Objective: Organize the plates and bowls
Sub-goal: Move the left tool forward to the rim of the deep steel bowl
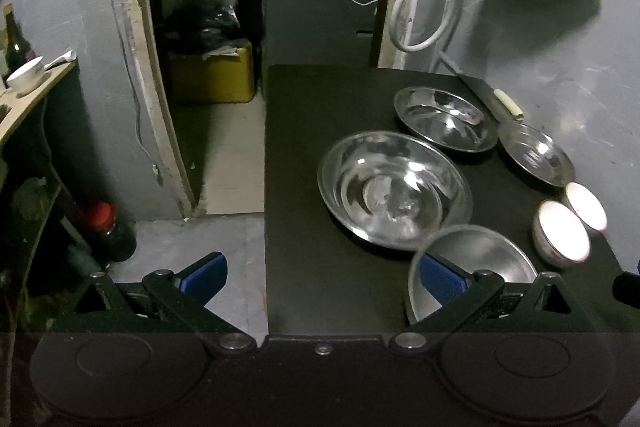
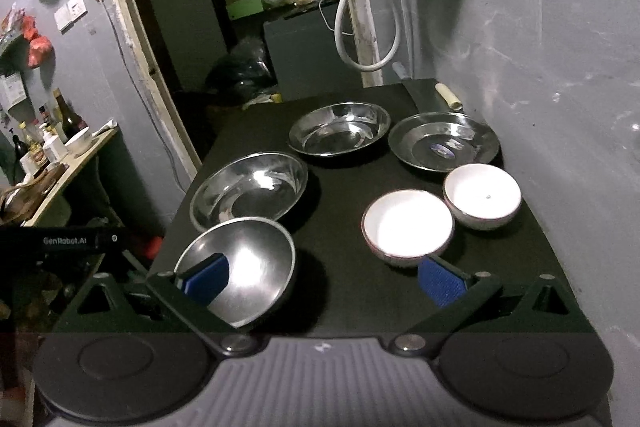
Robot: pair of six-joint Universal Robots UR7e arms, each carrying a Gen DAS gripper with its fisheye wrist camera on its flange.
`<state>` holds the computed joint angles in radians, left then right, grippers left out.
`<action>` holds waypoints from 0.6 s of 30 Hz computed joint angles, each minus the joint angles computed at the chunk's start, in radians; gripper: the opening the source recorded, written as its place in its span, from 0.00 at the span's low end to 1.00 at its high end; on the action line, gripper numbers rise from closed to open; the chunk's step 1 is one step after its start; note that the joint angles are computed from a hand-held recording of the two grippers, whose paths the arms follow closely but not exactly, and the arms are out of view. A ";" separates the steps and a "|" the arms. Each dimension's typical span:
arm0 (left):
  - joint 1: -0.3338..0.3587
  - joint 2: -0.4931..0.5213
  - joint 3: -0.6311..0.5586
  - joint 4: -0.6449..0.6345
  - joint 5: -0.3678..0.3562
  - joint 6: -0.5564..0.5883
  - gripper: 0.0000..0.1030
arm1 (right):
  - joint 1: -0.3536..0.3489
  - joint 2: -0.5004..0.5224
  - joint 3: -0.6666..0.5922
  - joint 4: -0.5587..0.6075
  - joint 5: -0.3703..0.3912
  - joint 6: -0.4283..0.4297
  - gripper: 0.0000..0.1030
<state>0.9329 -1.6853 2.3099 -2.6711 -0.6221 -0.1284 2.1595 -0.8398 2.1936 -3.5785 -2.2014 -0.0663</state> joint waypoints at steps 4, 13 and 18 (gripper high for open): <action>0.073 0.102 -0.092 -0.086 -0.046 0.140 0.99 | -0.020 0.039 -0.050 -0.007 0.012 -0.005 1.00; 0.233 0.332 -0.366 -0.162 -0.247 0.396 0.99 | -0.064 0.122 -0.204 0.059 0.007 0.068 1.00; 0.283 0.464 -0.523 -0.140 -0.327 0.444 0.99 | -0.102 0.177 -0.296 0.069 0.038 0.113 1.00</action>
<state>1.2156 -1.2218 1.7867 -2.8113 -0.9493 0.3160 2.0576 -0.6625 1.8975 -3.5096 -2.1630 0.0469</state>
